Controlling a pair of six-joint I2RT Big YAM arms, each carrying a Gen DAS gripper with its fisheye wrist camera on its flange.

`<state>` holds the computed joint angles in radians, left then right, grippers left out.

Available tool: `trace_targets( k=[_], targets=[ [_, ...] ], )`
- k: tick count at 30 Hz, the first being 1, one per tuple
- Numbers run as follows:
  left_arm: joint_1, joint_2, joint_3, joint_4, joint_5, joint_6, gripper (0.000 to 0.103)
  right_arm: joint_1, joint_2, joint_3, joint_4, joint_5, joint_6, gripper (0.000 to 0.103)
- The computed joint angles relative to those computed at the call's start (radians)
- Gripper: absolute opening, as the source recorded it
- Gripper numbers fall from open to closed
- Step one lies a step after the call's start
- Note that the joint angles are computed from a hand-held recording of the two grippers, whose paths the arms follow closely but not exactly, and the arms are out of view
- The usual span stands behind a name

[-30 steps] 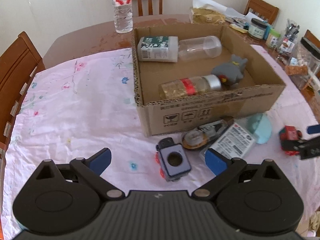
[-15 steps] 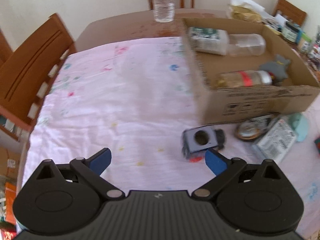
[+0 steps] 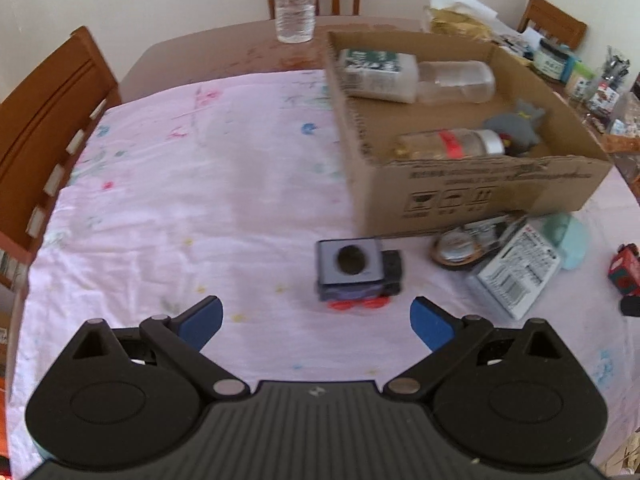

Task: Organize rigid objects
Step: 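Move left tool to the blue cube toy while right tool reaches the red train, then close left tool on the blue cube toy while right tool grasps the red train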

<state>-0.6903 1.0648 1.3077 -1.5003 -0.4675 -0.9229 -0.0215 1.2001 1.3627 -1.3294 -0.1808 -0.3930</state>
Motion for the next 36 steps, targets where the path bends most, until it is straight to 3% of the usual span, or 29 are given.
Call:
trace_targets(
  k=[6, 17, 26, 36],
  targets=[
    [-0.011, 0.013, -0.002, 0.017, -0.006, 0.009, 0.100, 0.029, -0.036, -0.068, 0.079, 0.019, 0.061, 0.103],
    [0.000, 0.025, -0.004, 0.031, 0.014, 0.039, 0.100, 0.070, -0.037, -0.091, 0.172, -0.050, 0.102, 0.103],
    [0.011, 0.025, -0.016, 0.063, -0.001, 0.050, 0.100, 0.070, -0.054, -0.096, 0.196, 0.001, 0.155, 0.072],
    [-0.005, 0.044, -0.014, 0.084, -0.063, 0.076, 0.094, 0.056, -0.071, -0.105, 0.188, 0.039, 0.147, 0.070]
  ],
)
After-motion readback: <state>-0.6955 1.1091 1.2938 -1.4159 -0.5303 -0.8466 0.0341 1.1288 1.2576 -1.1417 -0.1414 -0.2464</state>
